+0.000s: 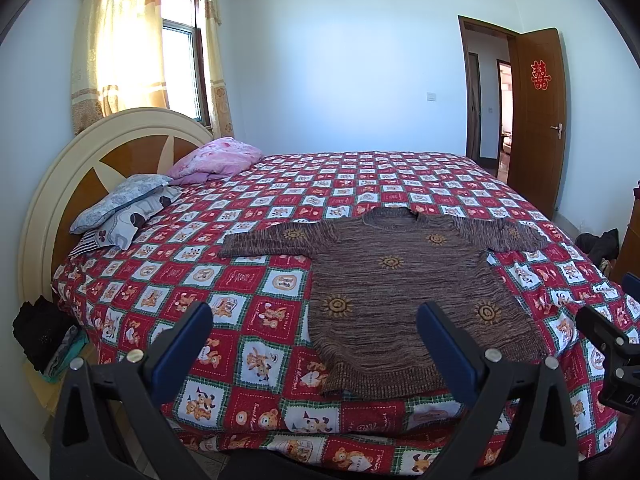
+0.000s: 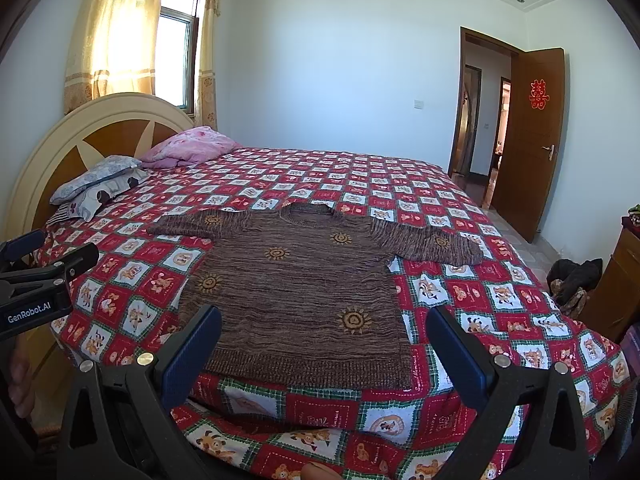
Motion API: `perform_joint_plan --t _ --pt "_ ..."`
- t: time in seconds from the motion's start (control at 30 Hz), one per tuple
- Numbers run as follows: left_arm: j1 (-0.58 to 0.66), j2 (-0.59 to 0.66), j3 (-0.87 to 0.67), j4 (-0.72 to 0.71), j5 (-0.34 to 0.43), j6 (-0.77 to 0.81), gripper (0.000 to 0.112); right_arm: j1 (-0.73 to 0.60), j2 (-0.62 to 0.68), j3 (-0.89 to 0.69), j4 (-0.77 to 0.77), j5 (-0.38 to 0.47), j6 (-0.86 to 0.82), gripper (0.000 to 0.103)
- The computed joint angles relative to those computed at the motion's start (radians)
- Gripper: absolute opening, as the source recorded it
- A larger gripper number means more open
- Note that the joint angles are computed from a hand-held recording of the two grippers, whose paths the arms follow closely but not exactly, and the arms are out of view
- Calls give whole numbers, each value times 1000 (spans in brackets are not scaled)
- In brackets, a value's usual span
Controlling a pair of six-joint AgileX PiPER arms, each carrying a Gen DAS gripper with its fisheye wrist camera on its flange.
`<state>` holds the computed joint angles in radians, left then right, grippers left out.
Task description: Fold small clothes
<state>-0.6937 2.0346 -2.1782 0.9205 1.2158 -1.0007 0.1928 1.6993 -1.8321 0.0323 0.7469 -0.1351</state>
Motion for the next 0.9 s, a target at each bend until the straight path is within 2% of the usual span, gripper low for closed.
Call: perform_joint_plan --t 0.4,0.53,0.73,0.9 --pt "9 2 28 -12 -17 6 103 -10 20 1 35 -3 -27 102" --pt "30 3 49 -52 -58 42 103 -53 42 3 198 2 -162 102" --pt "59 86 -48 -86 -41 116 103 -89 145 -71 235 41 -179 102" --pt "117 218 -252 -181 -3 212 103 -147 263 -198 296 122 -163 102"
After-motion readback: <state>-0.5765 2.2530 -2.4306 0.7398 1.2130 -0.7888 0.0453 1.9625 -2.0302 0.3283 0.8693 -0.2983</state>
